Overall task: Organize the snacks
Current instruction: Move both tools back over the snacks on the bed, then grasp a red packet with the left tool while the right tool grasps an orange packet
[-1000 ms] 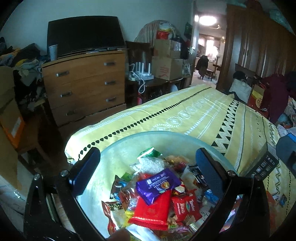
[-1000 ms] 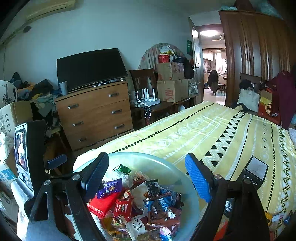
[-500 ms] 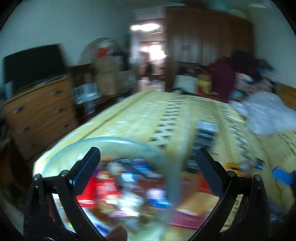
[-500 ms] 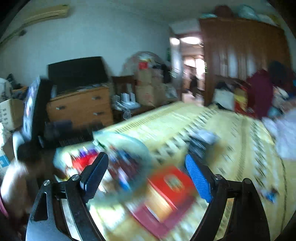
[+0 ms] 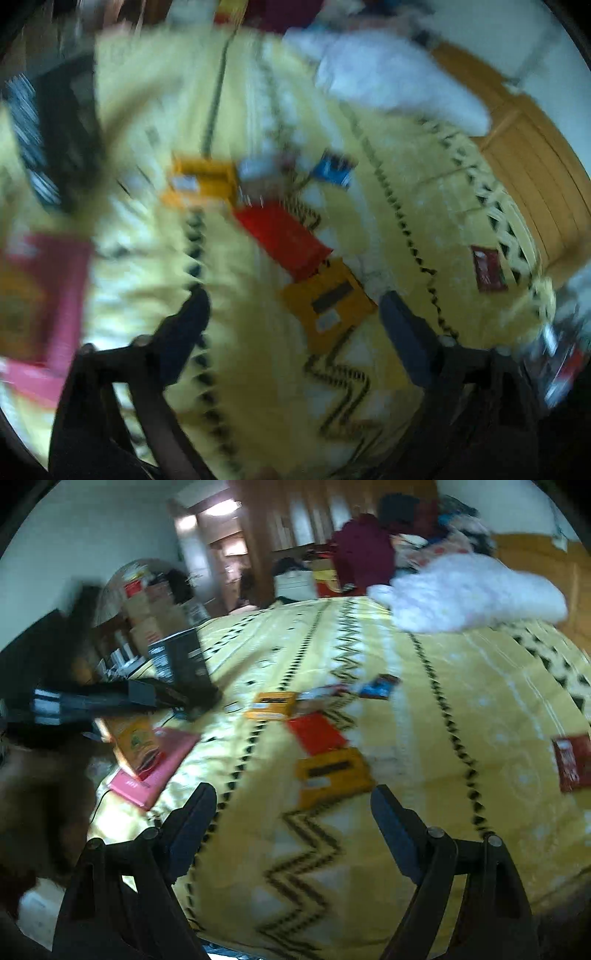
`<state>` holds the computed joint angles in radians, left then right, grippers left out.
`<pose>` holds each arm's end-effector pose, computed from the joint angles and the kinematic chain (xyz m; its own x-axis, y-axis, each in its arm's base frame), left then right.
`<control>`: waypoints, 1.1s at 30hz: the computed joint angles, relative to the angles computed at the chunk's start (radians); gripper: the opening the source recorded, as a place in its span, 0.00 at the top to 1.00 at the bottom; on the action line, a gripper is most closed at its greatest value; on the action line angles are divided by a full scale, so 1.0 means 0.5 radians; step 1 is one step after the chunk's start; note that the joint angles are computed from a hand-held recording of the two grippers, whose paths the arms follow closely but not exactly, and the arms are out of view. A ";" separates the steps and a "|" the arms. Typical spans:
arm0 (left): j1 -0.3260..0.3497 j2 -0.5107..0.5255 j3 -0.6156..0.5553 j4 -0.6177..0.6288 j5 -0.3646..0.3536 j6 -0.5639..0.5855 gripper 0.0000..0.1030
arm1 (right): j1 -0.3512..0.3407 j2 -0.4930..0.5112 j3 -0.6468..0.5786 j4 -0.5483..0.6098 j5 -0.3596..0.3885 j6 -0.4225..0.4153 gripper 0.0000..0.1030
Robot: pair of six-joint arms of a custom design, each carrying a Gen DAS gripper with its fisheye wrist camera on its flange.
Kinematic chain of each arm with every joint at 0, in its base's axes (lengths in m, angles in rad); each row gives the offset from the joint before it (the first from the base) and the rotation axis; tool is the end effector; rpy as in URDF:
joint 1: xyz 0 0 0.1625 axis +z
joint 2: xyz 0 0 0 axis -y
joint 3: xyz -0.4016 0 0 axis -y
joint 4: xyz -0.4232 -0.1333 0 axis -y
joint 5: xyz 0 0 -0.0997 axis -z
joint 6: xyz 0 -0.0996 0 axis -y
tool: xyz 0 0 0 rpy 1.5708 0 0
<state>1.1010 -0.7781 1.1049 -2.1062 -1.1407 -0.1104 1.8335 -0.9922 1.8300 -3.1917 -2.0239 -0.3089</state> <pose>-0.2077 -0.7953 0.2406 -0.8932 0.2363 -0.3826 0.3466 0.9039 -0.2508 0.2519 -0.5915 0.1911 -0.8476 -0.1464 0.5100 -0.4637 0.6717 -0.5778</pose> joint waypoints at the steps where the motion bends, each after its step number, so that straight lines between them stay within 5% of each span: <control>1: 0.013 0.080 -0.086 0.041 0.010 -0.031 0.17 | -0.032 -0.035 0.011 0.019 0.023 0.007 0.15; 3: 0.015 0.280 -0.284 0.138 0.157 -0.086 0.17 | -0.079 -0.073 0.018 0.061 0.061 0.043 0.15; 6: 0.049 0.515 -0.559 0.335 0.185 -0.260 0.20 | -0.142 -0.135 0.035 0.132 0.120 0.104 0.15; 14: 0.017 0.734 -0.753 0.348 0.533 -0.435 0.15 | -0.226 -0.130 -0.010 0.231 0.275 0.150 0.15; 19: 0.017 0.561 -0.453 0.092 0.512 -0.268 0.40 | -0.265 -0.115 -0.029 0.239 0.351 0.174 0.15; 28: -0.037 -0.070 0.326 -0.391 0.489 0.140 0.47 | -0.281 -0.095 -0.113 0.375 0.336 0.136 0.15; 31: -0.042 -0.214 0.463 -0.468 0.491 0.190 0.47 | -0.321 -0.056 -0.215 0.632 0.439 0.275 0.15; 33: -0.033 -0.242 0.486 -0.473 0.491 0.179 0.48 | -0.372 0.004 -0.303 0.822 0.592 0.521 0.15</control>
